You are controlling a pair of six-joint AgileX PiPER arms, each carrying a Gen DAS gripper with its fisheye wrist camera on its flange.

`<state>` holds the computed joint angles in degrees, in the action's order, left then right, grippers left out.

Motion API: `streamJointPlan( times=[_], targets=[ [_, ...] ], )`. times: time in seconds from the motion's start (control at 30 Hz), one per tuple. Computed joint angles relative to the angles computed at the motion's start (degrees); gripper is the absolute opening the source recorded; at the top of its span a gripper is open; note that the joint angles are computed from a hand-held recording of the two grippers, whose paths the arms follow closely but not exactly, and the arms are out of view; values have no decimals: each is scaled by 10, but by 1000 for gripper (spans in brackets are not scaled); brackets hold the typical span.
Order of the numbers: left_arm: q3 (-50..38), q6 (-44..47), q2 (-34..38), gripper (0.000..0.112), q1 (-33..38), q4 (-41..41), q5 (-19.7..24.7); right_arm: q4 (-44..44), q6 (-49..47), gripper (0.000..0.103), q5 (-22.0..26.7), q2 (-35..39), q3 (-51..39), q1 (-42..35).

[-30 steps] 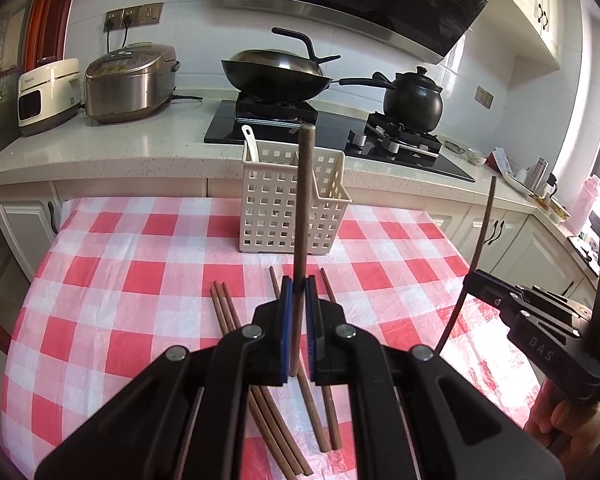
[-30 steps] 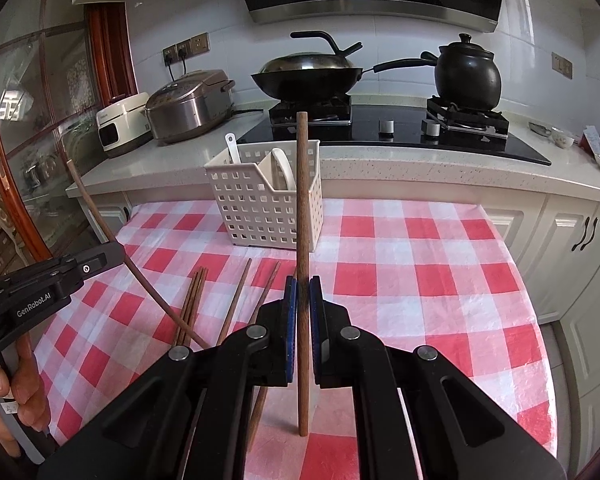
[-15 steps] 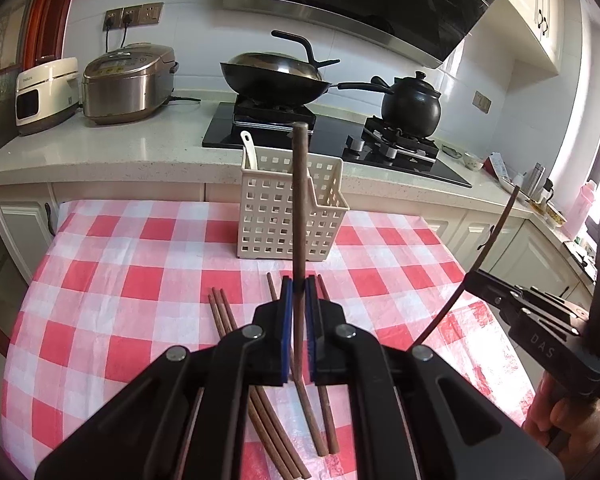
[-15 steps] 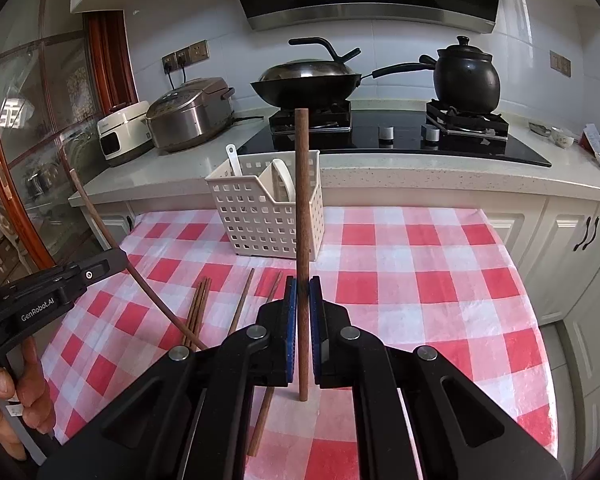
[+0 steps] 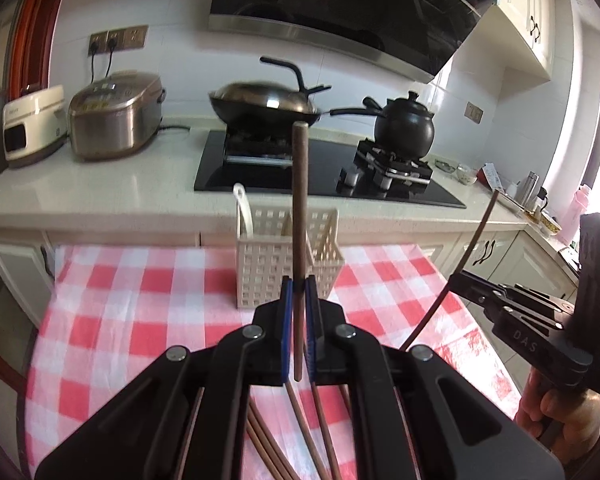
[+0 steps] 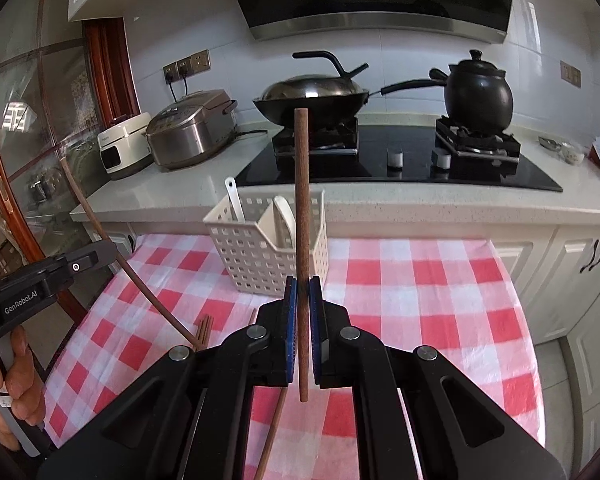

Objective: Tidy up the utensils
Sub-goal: 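Carry both chopsticks upright over the white caddy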

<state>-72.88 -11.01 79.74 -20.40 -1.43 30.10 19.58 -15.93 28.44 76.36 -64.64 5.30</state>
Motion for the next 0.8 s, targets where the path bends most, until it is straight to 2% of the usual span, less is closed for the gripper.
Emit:
streamJointPlan(
  times=[0.27, 0.5, 0.8],
  targets=[
    [-167, 26, 73, 6, 12, 13, 68, -34, 29, 7, 60, 93, -176, 10],
    [-350, 46, 158, 6, 24, 30, 139, -68, 58, 7, 109, 174, -330, 16],
    [-544, 56, 277, 6, 40, 24, 208, -92, 85, 7, 166, 286, -510, 19]
  ],
)
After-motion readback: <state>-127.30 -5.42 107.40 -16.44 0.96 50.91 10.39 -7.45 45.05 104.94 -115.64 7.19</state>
